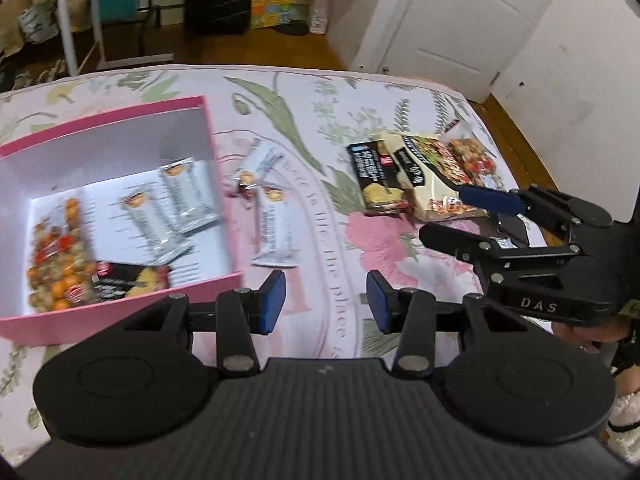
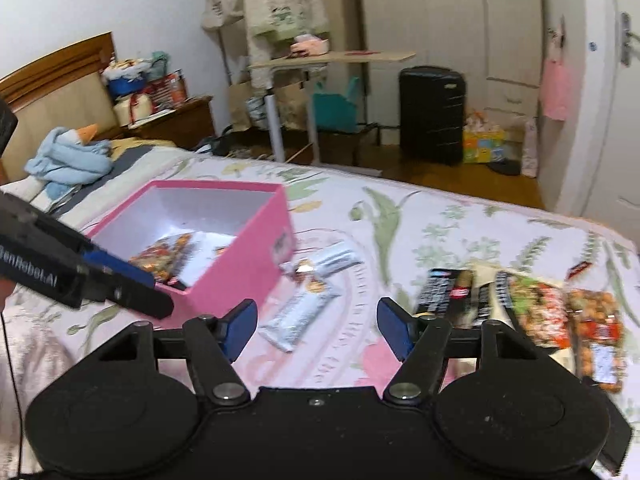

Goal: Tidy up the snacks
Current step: 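Move the left gripper to a white snack bar and grasp it, then grasp another white snack bar with the right gripper while the left holds its bar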

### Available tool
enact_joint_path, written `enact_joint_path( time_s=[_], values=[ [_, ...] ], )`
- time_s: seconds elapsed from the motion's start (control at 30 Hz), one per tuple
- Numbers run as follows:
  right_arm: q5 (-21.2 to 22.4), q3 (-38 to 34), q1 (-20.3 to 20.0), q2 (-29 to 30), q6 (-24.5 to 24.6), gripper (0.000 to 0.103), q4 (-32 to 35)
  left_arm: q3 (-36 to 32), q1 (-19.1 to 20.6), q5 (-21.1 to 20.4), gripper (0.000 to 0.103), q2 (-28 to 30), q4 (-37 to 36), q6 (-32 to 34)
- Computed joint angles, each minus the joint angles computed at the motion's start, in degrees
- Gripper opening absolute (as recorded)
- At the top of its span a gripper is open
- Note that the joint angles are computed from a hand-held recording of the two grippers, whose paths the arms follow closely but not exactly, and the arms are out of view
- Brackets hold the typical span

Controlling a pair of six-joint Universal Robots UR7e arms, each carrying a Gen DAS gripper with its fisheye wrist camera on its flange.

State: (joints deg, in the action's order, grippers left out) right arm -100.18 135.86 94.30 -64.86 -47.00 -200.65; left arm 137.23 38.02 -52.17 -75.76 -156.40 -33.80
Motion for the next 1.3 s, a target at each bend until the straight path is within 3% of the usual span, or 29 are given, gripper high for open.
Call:
enact_joint_path(
  time_s=[0.13,0.27,0.37,0.5,0.67,0.77,0.87,0.93,1.0,1.03,1.17,1.2,1.27,1.3],
  values=[
    [0.1,2.0,-3.7,-0.7,-0.1,0.071,-4.6,-1.4,0.4,0.7,0.040,5.6,-4.2,1.2],
    [-2.2,3.4,-8.7,-0.9,4.6,0.071,-7.7,-3.9,1.3,4.0,0.040,13.3,-8.9,4.0],
    [-4.4,3.7,-12.0,-1.8,8.2,0.071,-6.6,-6.4,1.4,10.7,0.040,19.9,-10.5,7.2],
    [-4.0,3.4,-15.7,-3.9,12.9,0.071,-3.1,-10.4,4.3,11.3,0.040,24.6,-9.6,8.3],
    [-3.4,1.8,-18.4,-3.1,20.1,0.074,-1.5,-14.3,5.8,20.4,0.042,30.3,-6.1,7.5],
    [-4.1,0.6,-19.2,-1.1,26.2,0.074,-3.7,-16.5,7.5,21.2,0.044,30.7,-0.4,2.4],
    [-1.7,0.3,-20.5,0.5,31.9,0.076,-7.9,-18.9,9.1,19.4,0.044,30.8,5.9,-0.3],
    [-1.2,-0.3,-20.5,1.6,34.7,0.083,-9.3,-20.5,9.9,18.0,0.041,31.0,10.5,-3.7],
    [-3.2,-1.5,-19.5,3.3,37.1,0.084,-11.0,-19.9,9.8,18.2,0.036,30.9,9.4,-5.6],
    [-4.3,-2.2,-19.0,4.2,38.1,0.084,-11.8,-19.8,9.5,18.8,0.027,31.0,9.7,-6.0],
    [-8.3,-4.2,-17.2,7.0,40.8,0.084,-14.7,-18.4,8.9,18.8,0.023,30.1,9.0,-6.4],
    [-9.2,-4.5,-16.9,7.7,40.7,0.082,-15.6,-17.4,8.7,18.0,0.022,29.5,7.1,-5.8],
    [-13.5,-4.8,-15.4,9.2,37.3,0.067,-18.0,-16.3,8.5,16.9,0.022,28.9,4.5,-4.3],
    [-14.7,-4.9,-15.0,10.0,34.2,0.053,-19.4,-15.6,8.2,16.4,0.022,28.3,3.6,-3.8]
  ],
)
